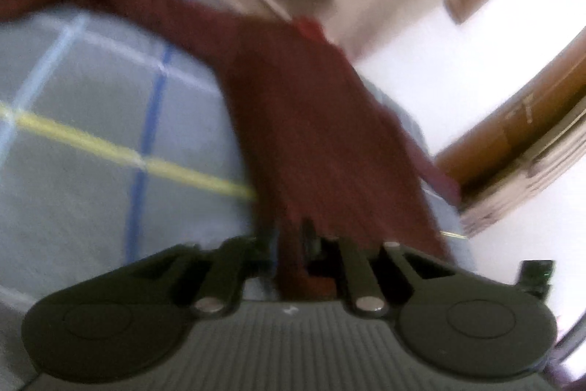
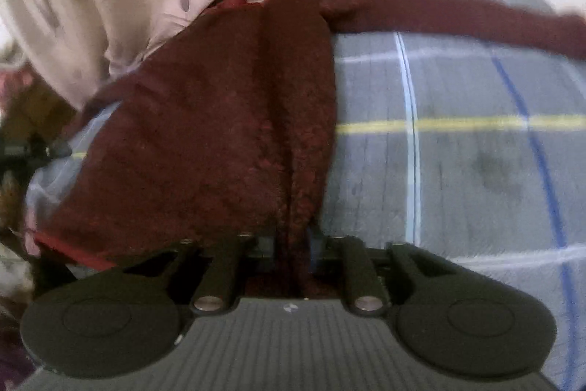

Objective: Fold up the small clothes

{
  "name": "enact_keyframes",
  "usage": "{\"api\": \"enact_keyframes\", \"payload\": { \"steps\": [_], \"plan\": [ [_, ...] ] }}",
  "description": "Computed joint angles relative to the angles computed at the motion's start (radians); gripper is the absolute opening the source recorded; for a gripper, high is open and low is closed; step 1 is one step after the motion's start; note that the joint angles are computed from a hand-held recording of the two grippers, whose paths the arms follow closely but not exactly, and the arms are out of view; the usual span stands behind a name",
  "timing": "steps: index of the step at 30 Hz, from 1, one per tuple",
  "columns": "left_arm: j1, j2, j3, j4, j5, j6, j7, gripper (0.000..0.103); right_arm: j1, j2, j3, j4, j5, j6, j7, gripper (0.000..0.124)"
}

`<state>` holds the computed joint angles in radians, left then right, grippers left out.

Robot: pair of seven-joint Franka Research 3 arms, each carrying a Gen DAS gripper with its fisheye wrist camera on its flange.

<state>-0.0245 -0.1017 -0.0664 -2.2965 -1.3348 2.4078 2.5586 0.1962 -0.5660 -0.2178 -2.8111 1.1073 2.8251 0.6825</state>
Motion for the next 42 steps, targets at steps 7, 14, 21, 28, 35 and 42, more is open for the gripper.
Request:
{"api": "enact_keyframes", "payload": {
  "steps": [7, 14, 21, 28, 35, 42],
  "plan": [
    [-0.004, 0.026, -0.008, -0.042, -0.162, -0.15, 0.078, 0.078, 0.012, -0.024, -0.066, -0.007, 0.189, -0.095, -0.148, 0.102],
    [-0.034, -0.032, -0.048, -0.054, -0.047, 0.036, 0.072, 0.008, -0.036, -0.009, 0.013, -0.006, 0.249, -0.116, -0.141, 0.022],
    [-0.058, -0.258, 0.03, -0.094, 0.068, 0.069, 0.039, 0.008, -0.069, -0.102, 0.042, -0.046, 0.327, -0.144, -0.176, 0.022],
    [-0.131, -0.259, 0.051, -0.203, 0.118, 0.214, -0.033, 0.048, -0.07, -0.114, 0.074, -0.072, 0.205, -0.061, -0.073, 0.023],
    [-0.155, -0.12, 0.002, -0.163, -0.055, 0.213, 0.079, 0.076, -0.036, -0.13, -0.022, -0.067, 0.387, -0.063, -0.207, 0.103],
    [-0.124, -0.119, -0.02, -0.156, 0.02, 0.153, 0.039, 0.013, -0.068, -0.022, 0.055, -0.027, 0.347, -0.154, -0.211, 0.072]
  ]
}}
